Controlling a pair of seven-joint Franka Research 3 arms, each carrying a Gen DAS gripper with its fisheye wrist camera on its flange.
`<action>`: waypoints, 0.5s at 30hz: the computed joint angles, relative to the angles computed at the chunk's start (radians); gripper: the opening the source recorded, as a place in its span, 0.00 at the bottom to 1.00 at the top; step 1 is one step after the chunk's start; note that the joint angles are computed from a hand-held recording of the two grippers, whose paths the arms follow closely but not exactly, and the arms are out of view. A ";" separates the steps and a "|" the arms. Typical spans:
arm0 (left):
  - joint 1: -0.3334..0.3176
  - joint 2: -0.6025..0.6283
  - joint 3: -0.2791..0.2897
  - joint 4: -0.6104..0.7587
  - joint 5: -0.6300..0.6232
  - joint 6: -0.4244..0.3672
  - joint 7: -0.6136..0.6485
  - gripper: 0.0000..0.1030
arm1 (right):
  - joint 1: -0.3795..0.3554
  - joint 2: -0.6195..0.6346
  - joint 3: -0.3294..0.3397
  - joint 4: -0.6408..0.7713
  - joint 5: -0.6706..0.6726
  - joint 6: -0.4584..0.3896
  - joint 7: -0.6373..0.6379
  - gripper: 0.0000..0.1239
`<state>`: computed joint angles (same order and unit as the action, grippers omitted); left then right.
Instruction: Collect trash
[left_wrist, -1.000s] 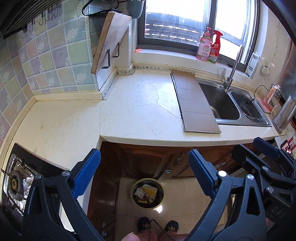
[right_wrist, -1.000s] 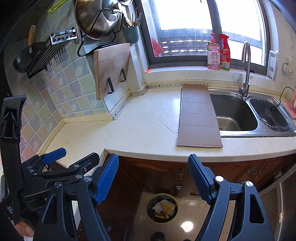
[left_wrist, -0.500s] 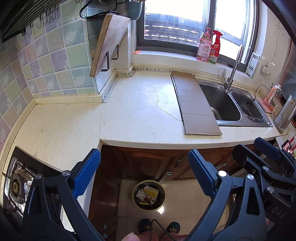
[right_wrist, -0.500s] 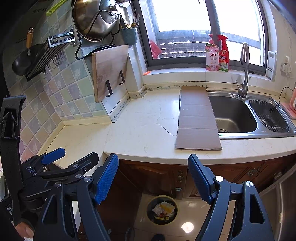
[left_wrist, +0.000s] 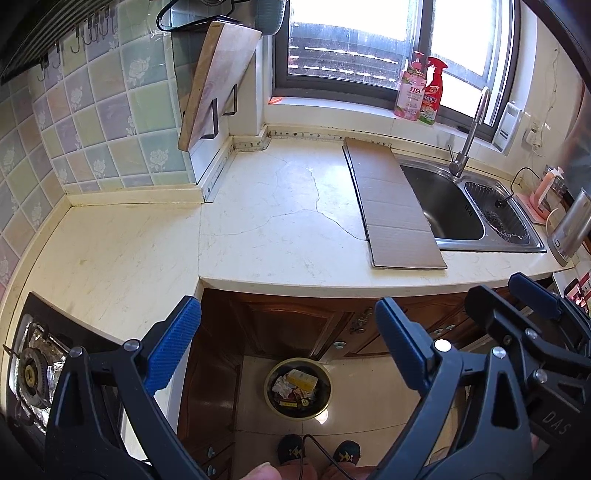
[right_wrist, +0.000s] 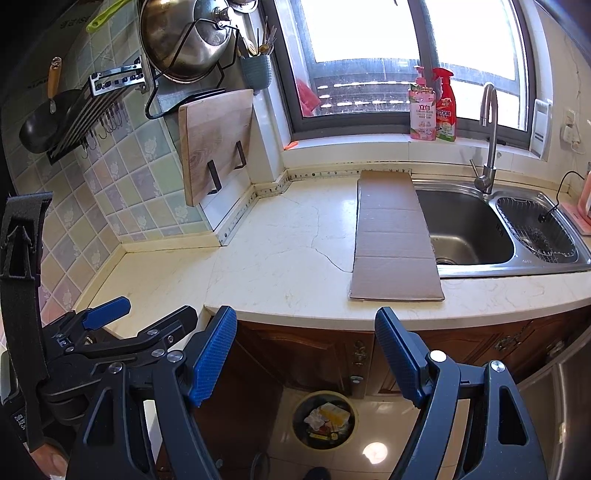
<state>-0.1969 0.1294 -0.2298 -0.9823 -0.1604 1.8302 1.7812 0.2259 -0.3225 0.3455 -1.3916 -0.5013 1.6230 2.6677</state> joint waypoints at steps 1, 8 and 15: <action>0.000 0.002 0.000 0.001 0.001 -0.001 0.000 0.91 | 0.000 0.001 -0.001 0.001 0.001 0.001 0.000 0.64; -0.001 0.014 -0.002 0.009 0.006 -0.002 0.001 0.91 | 0.003 0.002 -0.006 -0.004 0.000 0.006 0.001 0.64; -0.001 0.048 -0.003 0.052 0.010 -0.021 0.009 0.91 | -0.004 -0.005 -0.013 -0.019 0.011 0.017 -0.006 0.64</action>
